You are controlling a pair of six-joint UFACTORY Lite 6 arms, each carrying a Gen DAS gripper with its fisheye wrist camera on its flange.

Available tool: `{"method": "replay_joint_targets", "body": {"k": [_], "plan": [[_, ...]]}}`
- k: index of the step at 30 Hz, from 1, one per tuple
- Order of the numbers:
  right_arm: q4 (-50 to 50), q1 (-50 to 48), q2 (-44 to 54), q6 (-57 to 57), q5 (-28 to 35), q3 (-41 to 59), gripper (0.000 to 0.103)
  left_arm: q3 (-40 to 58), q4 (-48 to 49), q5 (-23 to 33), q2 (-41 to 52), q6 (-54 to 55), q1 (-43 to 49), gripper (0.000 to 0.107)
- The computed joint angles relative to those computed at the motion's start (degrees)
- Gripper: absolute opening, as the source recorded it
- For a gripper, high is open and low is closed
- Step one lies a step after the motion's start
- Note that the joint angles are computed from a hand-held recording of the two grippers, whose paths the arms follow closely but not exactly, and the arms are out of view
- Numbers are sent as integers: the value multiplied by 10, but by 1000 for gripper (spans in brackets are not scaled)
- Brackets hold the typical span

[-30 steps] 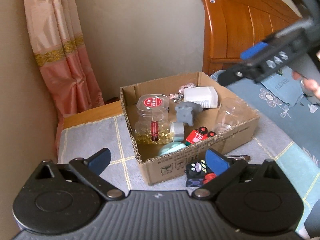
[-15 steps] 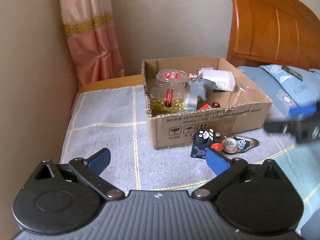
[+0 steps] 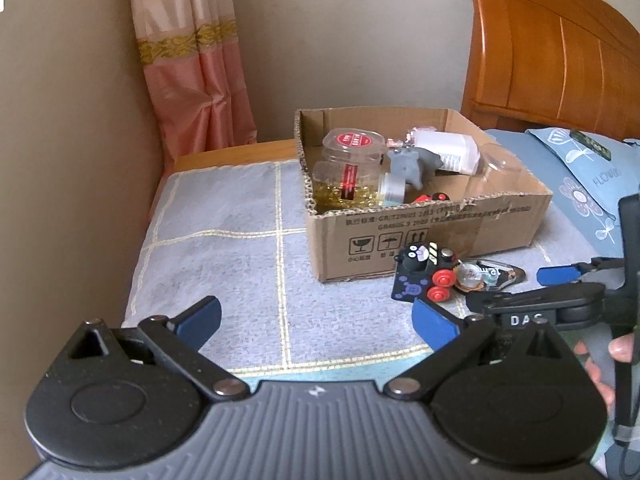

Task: Organize rigid objects
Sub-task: 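Grasp black toy train with left tool while right tool grasps correction tape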

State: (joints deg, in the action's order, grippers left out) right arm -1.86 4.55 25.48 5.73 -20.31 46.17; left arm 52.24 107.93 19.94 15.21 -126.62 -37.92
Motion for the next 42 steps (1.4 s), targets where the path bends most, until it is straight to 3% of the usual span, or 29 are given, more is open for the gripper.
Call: {"method": "replay_joint_targets", "body": {"k": [5,8,18,23,31,33,39,42], "plan": [[164,41,33,-143,-30,23,103,8,8,-9,13,-12,10,101],[185,52,49,-146,-59,28,103,15,6,-12,23,-8,11,101],[92,-17,26,-102,-57,-2,103,46,48,-25,60,-36,3,101],[-4,-59,11,-59,-64,-26,103,69,164,-29,89,-125,-4,101],[-7,-59,10,-59,-101,-47,103,144,291,-4,189,-226,-20,100],[-13,-60,9,-57,-100,-47,103,160,285,0,210,-221,-26,93],[-26,-67,12,-52,-117,-53,103,209,415,-23,263,-355,-13,67],[-43,-76,12,-46,-124,-56,103,222,449,-29,276,-402,-6,62]]}}
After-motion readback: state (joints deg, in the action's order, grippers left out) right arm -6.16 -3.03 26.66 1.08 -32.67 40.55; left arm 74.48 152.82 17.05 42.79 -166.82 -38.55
